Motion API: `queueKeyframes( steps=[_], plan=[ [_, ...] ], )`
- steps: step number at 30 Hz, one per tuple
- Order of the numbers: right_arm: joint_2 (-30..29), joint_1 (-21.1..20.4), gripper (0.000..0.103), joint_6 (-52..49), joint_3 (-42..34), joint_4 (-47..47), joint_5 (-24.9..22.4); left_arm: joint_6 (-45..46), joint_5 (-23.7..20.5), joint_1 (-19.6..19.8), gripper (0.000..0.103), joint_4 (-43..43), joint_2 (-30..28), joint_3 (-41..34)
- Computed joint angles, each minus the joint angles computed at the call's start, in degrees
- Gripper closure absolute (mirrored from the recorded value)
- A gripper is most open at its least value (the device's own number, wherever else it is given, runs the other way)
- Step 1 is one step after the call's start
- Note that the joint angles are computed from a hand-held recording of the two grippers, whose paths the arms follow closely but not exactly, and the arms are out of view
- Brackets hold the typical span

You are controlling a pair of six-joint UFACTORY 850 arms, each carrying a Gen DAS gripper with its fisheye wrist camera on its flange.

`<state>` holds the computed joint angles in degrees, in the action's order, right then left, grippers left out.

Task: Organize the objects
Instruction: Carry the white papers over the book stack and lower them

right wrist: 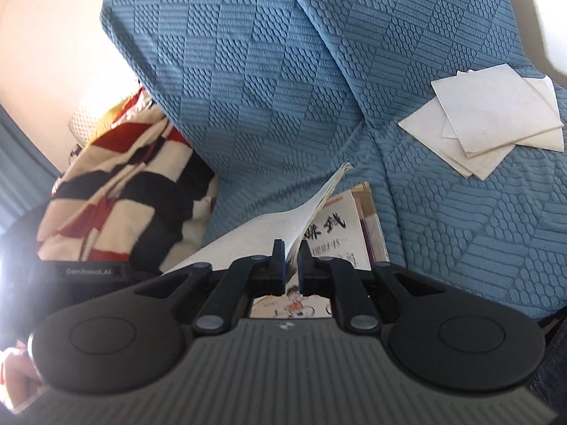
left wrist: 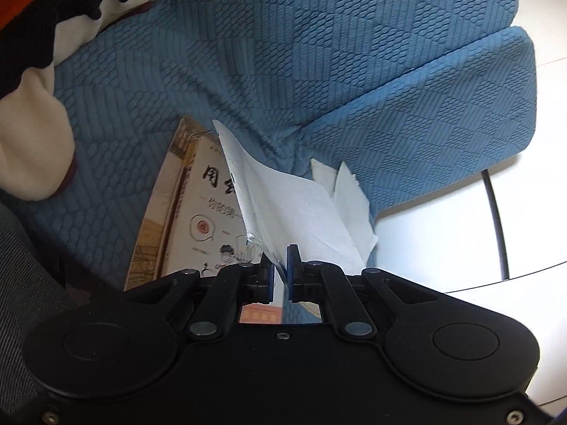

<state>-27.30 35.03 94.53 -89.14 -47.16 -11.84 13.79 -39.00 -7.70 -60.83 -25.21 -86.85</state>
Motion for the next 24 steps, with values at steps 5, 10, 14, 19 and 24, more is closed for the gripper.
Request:
queueKeyframes(
  steps=[5,10,14,19,24],
  plan=[
    [0.1,0.6,0.093,-1.0,1.0,0.6,-0.3,-2.8,0.4,-0.4,0.098,3.3,0.0,0.9],
    [-0.1,0.8,0.093,-10.5,1.3,10.3,-1.0,-6.9,0.3,-0.9,0.097,7.6,-0.1,1.0],
    [-0.7,1.4,0.093,-16.5,0.4,13.7,-3.6,-9.3,-0.1,-1.3,0.096,10.1,-0.3,1.3],
    [-0.8,1.6,0.093,-21.5,0.6,17.4,-4.4,-11.0,0.3,-1.6,0.095,12.1,0.1,2.2],
    [-1.7,1.6,0.093,-26.6,-0.1,21.7,-6.6,-12.5,-0.5,-2.1,0.094,14.4,-0.2,2.5]
  ],
)
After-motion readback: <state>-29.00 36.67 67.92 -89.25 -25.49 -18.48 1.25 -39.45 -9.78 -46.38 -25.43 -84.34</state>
